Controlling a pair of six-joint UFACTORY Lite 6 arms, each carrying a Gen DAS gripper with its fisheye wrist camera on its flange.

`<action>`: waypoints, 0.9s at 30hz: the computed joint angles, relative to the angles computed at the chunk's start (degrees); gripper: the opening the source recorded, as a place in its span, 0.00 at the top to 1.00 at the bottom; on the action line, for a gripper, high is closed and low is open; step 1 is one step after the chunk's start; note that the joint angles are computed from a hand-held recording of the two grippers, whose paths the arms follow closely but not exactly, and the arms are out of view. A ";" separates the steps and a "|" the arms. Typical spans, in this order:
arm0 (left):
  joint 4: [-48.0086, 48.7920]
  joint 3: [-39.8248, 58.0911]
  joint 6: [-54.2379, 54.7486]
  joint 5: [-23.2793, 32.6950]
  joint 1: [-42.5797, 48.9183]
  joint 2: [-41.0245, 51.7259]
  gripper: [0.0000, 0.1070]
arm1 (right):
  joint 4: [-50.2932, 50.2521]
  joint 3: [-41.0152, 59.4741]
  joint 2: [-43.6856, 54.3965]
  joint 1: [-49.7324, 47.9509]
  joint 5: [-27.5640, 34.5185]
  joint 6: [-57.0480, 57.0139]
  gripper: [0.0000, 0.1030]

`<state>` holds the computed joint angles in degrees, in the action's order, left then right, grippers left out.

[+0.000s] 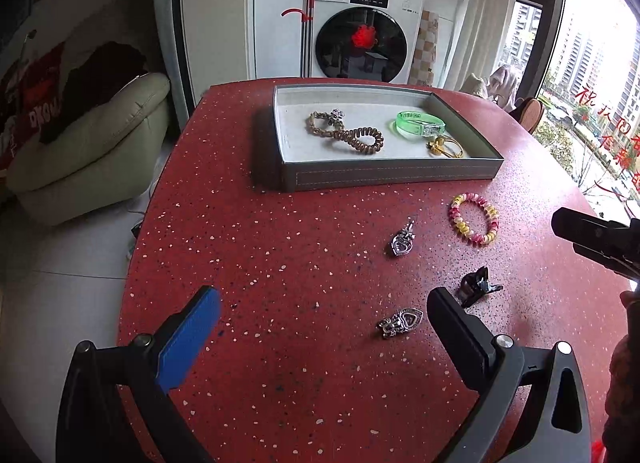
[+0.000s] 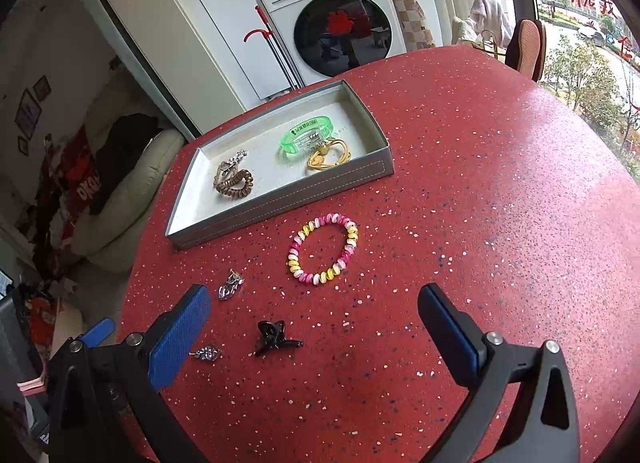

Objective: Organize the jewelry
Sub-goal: 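Move both tools out of the tray toward the remaining jewelry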

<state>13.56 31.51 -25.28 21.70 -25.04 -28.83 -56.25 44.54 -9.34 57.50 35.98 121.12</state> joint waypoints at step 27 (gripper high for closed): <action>7.78 -1.12 -8.59 3.72 -4.78 -2.10 0.04 | 4.68 -0.32 0.85 1.06 -1.03 -2.69 0.00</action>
<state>21.34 30.39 -33.88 25.43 -29.83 -30.92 -51.58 44.21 -8.50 58.57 34.94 118.43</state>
